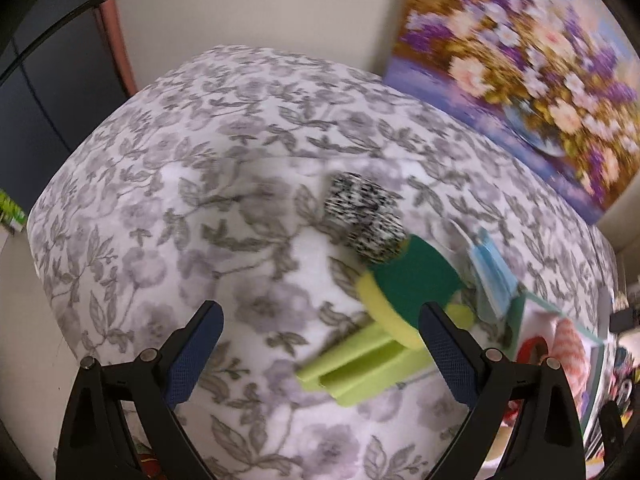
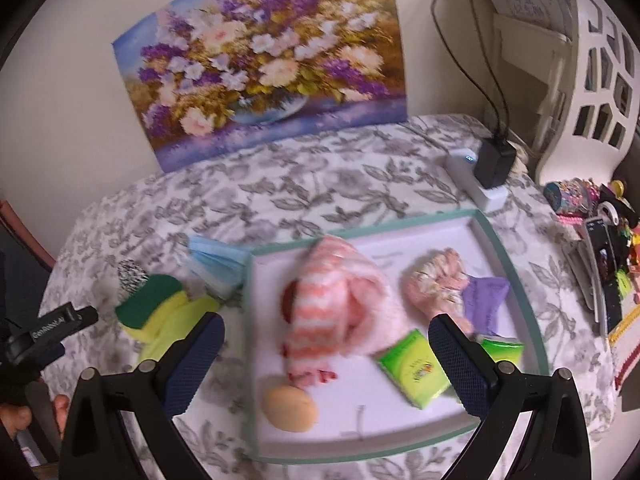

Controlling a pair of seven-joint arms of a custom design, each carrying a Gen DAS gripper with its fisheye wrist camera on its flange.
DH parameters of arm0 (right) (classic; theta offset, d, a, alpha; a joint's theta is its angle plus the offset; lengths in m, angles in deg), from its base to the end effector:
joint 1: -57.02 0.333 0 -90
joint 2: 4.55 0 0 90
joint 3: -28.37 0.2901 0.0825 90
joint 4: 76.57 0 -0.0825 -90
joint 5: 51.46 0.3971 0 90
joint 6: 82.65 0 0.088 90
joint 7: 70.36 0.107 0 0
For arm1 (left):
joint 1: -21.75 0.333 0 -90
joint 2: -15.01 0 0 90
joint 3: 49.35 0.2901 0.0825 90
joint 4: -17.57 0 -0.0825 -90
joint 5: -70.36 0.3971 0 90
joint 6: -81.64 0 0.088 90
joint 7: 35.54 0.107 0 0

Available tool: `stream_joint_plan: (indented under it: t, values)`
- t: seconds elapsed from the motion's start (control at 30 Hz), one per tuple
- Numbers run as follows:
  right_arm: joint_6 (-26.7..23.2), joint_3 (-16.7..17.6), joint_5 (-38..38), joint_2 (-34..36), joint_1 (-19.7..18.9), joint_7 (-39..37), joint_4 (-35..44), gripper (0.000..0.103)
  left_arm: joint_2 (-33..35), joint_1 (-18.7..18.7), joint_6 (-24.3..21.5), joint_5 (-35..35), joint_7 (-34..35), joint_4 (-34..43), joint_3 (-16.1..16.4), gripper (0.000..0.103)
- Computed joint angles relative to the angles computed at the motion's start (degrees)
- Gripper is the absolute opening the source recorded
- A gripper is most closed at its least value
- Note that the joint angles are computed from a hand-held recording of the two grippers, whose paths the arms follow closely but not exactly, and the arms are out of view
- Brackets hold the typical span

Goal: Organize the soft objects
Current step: 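Move both tools back from the tray toward the pile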

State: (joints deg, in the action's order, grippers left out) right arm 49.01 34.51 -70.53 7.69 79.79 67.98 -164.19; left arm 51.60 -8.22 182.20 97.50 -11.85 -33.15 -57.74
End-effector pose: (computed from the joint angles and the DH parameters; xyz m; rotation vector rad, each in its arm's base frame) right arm 0.6008 0.3158 0.5695 -1.6409 2.0005 -0.4566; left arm 0.6290 -0.3954 0.5431 -2.3682 1.4131 -0.3855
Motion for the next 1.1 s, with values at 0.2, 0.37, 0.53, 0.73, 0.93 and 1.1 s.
stream_joint_plan:
  t: [0.2, 0.37, 0.53, 0.73, 0.93, 1.1]
  values:
    - [-1.00, 0.70, -1.79, 5.00, 2.49, -1.76, 7.27, 0.103, -7.09, 2.98, 4.44, 0.38, -4.24, -11.56, -0.57, 0.098]
    - [-2.04, 1.40, 0.15, 10.32, 4.34, -5.51, 14.04, 0.103, -8.91, 4.90, 5.78, -0.16, -5.04, -14.92, -1.66, 0.098]
    - [-4.67, 1.98, 3.23, 16.94, 6.12, -10.71, 21.94, 0.103, -8.31, 5.77, 5.76, -1.09, -4.47, -14.94, -2.35, 0.098]
    - [-10.19, 1.66, 7.46, 24.29, 7.55, -13.41, 30.56, 0.103, -3.63, 6.35, 2.53, -4.84, -1.25, -10.22, -2.83, 0.098]
    - [-14.87, 0.93, 10.26, 31.34, 8.84, -15.61, 39.50, 0.103, -2.43, 7.36, 1.80, -8.07, -1.18, -10.33, -2.79, 0.098]
    - [-20.73, 0.03, 12.43, 39.56, 10.25, -17.51, 51.49, 0.103, -2.47, 7.95, 1.22, -8.97, -2.34, -11.22, -2.64, 0.098]
